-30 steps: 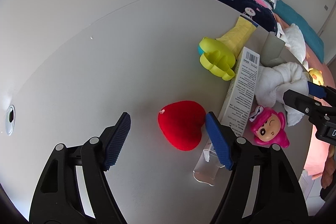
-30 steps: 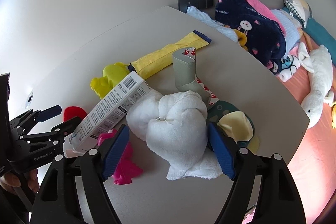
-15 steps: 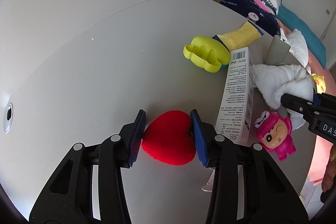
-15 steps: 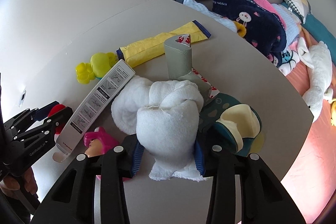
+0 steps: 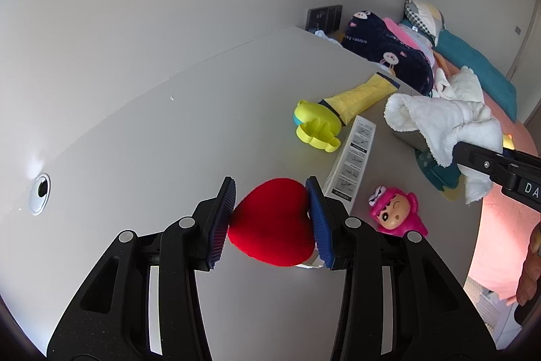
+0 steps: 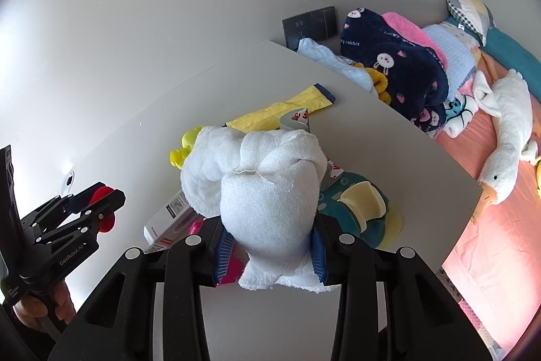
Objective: Collect trash
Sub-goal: 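Grasp the red heart with the left gripper while the right grasps the white towel, then carry heart and towel over the black bin and open both grippers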
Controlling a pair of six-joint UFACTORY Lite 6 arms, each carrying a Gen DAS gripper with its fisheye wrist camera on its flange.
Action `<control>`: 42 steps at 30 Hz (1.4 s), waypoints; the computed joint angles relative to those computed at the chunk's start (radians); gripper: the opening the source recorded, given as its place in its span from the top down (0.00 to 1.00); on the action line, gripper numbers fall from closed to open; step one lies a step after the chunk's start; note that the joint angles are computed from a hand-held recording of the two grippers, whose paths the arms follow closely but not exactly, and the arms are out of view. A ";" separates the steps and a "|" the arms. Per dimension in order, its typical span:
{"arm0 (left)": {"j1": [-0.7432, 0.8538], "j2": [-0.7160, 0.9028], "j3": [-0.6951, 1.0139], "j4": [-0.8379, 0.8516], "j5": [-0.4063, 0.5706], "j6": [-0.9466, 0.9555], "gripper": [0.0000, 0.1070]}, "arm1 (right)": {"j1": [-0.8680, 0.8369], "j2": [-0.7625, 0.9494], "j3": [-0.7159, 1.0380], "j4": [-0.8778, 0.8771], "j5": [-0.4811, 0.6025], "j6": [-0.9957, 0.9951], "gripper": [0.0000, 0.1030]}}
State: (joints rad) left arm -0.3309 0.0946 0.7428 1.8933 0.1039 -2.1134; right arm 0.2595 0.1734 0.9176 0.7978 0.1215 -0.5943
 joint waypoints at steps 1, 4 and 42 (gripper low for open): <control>-0.009 -0.014 -0.006 -0.025 -0.001 0.024 0.60 | -0.001 -0.025 -0.018 -0.001 -0.001 0.002 0.61; -0.039 -0.062 -0.033 -0.046 -0.003 0.032 0.60 | -0.008 -0.102 -0.076 -0.019 -0.002 0.023 0.61; -0.624 0.007 0.133 -0.604 0.208 0.407 0.60 | -0.684 -0.868 -0.567 0.028 0.441 -0.331 0.61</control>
State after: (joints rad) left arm -0.9553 0.1013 0.8754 1.2896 0.3118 -1.7060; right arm -0.4249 -0.6947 0.3509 0.8262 0.5620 -0.9249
